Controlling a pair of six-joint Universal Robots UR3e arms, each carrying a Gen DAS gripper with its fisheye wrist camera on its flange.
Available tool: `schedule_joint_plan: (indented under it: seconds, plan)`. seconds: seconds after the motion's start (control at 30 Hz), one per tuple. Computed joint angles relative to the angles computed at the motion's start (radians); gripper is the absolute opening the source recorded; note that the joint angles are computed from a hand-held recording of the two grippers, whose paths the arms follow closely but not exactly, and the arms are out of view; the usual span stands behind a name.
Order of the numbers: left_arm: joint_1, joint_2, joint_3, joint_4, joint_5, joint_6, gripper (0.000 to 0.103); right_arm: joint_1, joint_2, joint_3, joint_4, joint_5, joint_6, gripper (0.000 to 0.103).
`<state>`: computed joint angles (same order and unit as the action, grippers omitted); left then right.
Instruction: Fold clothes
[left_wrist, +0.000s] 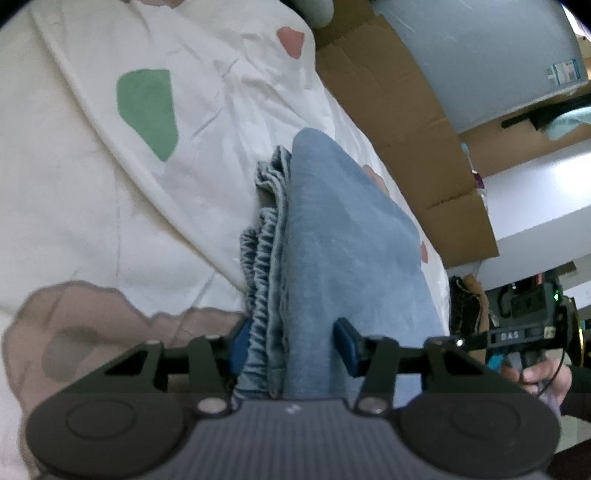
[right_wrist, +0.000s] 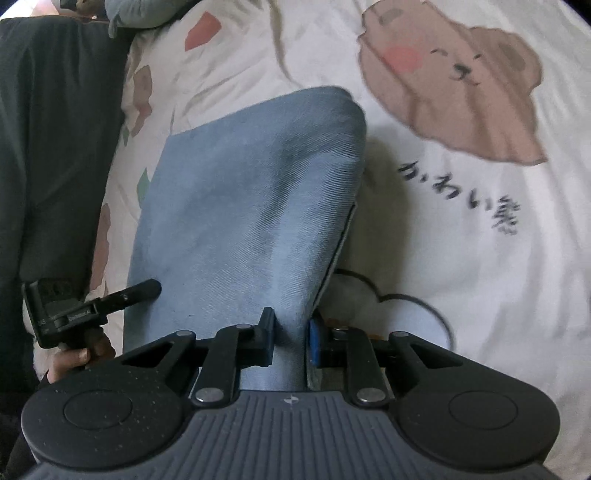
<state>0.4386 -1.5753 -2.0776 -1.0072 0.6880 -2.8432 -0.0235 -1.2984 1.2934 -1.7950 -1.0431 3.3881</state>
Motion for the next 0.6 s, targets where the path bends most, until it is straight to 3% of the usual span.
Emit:
schedule_joint_plan:
  seconds: [0.1,0.13,0.3,0.4,0.43,0.53,0.6]
  plan:
    - [-0.035,-0.011,-0.016,0.078,0.002,-0.072,0.052,-0.035,-0.026,-0.014,0.058,-0.003,-0.04,0.013]
    - [-0.045,-0.013,-0.023,0.105,0.003,-0.094,0.052,-0.047,-0.036,-0.011,0.065,0.0,-0.043,0.001]
    - [-0.066,-0.021,-0.031,0.158,0.007,-0.144,0.05,-0.139,-0.131,0.112,0.09,0.052,-0.179,0.0]
    - [-0.078,-0.02,-0.013,0.158,0.036,-0.163,0.05,-0.159,-0.156,0.207,0.022,0.064,-0.192,0.001]
    - [-0.079,-0.02,-0.001,0.142,0.044,-0.154,0.05,-0.167,-0.163,0.243,-0.007,0.073,-0.191,0.007]
    - [-0.08,-0.021,0.024,0.103,0.066,-0.141,0.056,-0.184,-0.17,0.382,-0.195,0.141,-0.132,0.059]
    - [-0.084,-0.019,0.042,0.081,0.091,-0.136,0.065,-0.187,-0.164,0.448,-0.318,0.175,-0.101,0.06]
